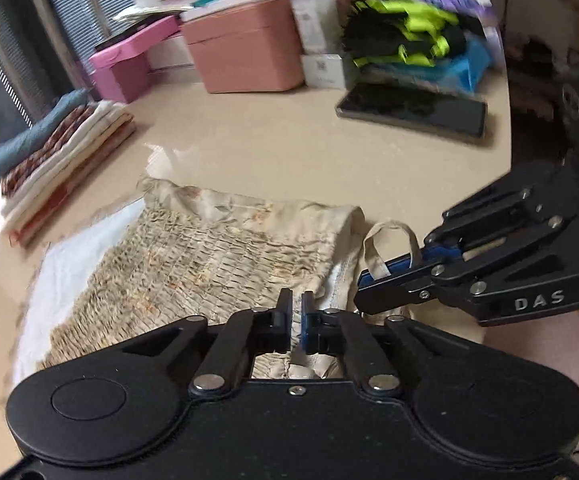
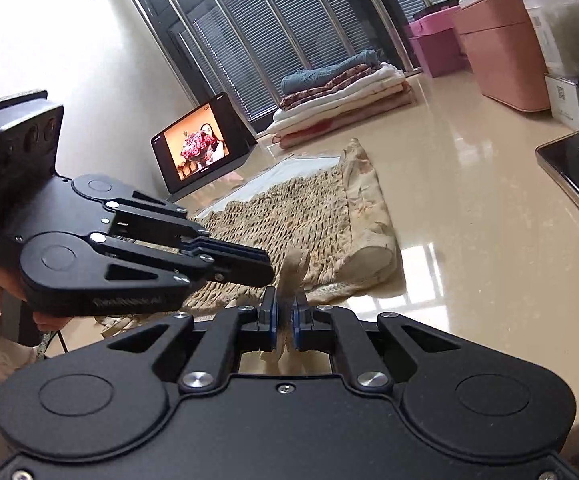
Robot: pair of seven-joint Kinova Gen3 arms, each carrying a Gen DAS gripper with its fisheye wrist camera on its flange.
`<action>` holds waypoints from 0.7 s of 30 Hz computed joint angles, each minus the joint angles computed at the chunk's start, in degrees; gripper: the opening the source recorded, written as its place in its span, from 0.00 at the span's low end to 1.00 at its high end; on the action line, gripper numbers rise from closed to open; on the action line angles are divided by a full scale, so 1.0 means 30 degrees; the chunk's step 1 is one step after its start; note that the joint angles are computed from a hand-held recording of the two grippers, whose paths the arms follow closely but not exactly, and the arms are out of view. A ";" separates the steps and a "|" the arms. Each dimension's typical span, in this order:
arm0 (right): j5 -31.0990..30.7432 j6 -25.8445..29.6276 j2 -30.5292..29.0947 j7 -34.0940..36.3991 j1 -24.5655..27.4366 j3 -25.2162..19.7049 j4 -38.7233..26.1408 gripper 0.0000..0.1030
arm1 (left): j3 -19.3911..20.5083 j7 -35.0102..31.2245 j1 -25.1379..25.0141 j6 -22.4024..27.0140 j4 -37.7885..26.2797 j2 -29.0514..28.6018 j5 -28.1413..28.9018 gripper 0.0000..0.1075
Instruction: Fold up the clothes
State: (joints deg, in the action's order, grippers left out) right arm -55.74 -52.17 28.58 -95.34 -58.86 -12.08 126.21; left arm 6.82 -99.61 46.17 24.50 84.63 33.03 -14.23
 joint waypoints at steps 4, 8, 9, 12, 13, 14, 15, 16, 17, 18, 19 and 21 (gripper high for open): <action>0.0173 -0.0242 0.0109 -0.0510 -0.0078 -0.0134 0.0222 0.07 | 0.0147 -0.0275 0.0034 0.0370 -0.0642 0.0409 -0.0010 0.32; 0.0331 -0.0404 0.0151 -0.0966 -0.0089 -0.0163 0.0433 0.07 | -0.0487 -0.0019 0.0719 0.1062 -0.1505 0.0899 -0.0478 0.32; 0.0437 -0.0454 0.0163 -0.1112 -0.0071 -0.0169 0.0491 0.07 | -0.0253 -0.0209 0.0522 0.1400 -0.1811 0.1071 -0.0376 0.32; 0.0718 -0.0540 0.0209 -0.1417 -0.0058 -0.0171 0.0598 0.07 | 0.0725 -0.0818 -0.0441 0.2188 -0.2523 0.1391 0.0581 0.27; 0.0778 -0.0572 0.0237 -0.1514 -0.0070 -0.0176 0.0621 0.07 | 0.1043 -0.1027 -0.0767 0.2616 -0.2867 0.1525 0.1005 0.22; 0.0881 -0.0614 0.0270 -0.1666 -0.0058 -0.0188 0.0658 0.07 | 0.1360 -0.1095 -0.1161 0.2981 -0.3158 0.1659 0.1663 0.11; 0.0973 -0.0667 0.0297 -0.1827 -0.0053 -0.0199 0.0694 0.07 | 0.1445 -0.0966 -0.1373 0.3035 -0.3232 0.1704 0.2157 0.11; 0.1082 -0.0725 0.0321 -0.2008 -0.0037 -0.0210 0.0736 0.07 | 0.1379 -0.0762 -0.1444 0.2779 -0.3070 0.1647 0.2463 0.10; 0.1209 -0.0787 0.0332 -0.2196 -0.0006 -0.0213 0.0782 0.07 | 0.1473 -0.0629 -0.1656 0.2456 -0.2835 0.1560 0.2876 0.07; 0.1330 -0.0846 0.0333 -0.2358 0.0025 -0.0207 0.0823 0.07 | 0.1718 -0.0584 -0.2007 0.2104 -0.2560 0.1434 0.3388 0.05; 0.1453 -0.0905 0.0339 -0.2499 0.0060 -0.0193 0.0856 0.07 | 0.2051 -0.0673 -0.2429 0.1599 -0.2183 0.1256 0.3903 0.02; 0.1696 -0.0958 0.0324 -0.2699 0.0165 -0.0148 0.0878 0.07 | 0.2321 -0.0584 -0.2898 0.0710 -0.1550 0.0868 0.4664 0.02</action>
State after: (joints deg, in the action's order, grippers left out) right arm -50.65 -55.05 29.55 -103.43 -58.37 -12.53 128.84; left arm 13.78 -101.37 37.48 26.63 79.98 35.63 -0.24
